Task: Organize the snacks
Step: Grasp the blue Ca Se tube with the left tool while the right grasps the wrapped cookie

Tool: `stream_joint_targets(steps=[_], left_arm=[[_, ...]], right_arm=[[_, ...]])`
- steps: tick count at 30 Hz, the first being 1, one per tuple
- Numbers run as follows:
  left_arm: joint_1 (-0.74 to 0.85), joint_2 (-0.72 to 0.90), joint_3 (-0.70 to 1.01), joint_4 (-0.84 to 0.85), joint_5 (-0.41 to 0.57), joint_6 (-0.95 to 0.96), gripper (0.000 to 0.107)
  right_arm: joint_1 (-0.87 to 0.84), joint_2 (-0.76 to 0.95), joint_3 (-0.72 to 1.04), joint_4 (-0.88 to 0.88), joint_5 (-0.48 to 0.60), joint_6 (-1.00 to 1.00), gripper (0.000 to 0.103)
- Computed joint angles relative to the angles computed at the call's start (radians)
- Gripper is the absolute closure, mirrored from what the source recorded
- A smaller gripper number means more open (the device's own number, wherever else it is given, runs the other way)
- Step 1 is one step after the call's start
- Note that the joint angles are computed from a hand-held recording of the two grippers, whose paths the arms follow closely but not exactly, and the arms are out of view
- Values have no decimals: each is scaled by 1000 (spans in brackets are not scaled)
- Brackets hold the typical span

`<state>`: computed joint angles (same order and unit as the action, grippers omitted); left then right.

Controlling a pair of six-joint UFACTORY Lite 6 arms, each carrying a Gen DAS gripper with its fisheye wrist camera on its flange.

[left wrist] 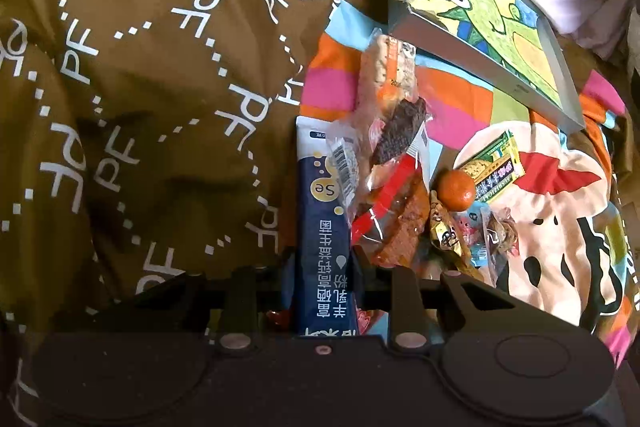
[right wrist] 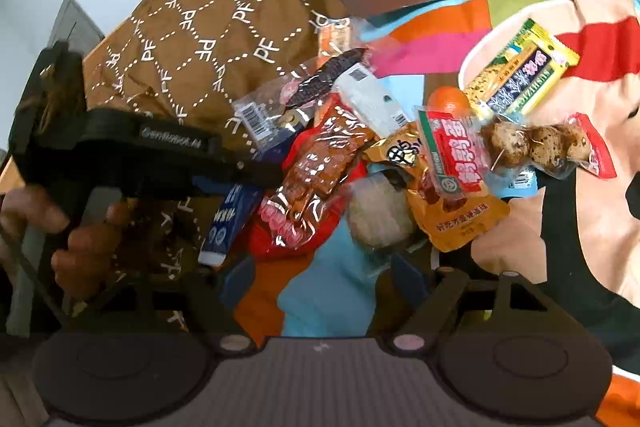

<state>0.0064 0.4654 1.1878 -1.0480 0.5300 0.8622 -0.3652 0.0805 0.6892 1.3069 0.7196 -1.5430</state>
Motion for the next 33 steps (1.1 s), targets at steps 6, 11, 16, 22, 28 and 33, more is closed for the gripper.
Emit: stream_joint_targets(steps=[6,11,16,22,28,33], left_arm=[[1,23,22,9,4,-19,77],[5,-3,0,-1,24,5,79],[5,-21,-18,-21,47,34,79],[8,-54,-51,-46,51,72,82],[14,-113,-110,-83,54,111,84],[30,-141,-138,-111,77,123,84]], right_arm=[[43,50,10,94,-87,-67,23],[125,71,-5,398,-235,-356,26],[160,100,-7,545,-262,-547,25],[186,99,-23,644,-305,-678,38],[213,33,-71,776,-382,-837,45],[233,-9,-114,881,-383,-971,48]])
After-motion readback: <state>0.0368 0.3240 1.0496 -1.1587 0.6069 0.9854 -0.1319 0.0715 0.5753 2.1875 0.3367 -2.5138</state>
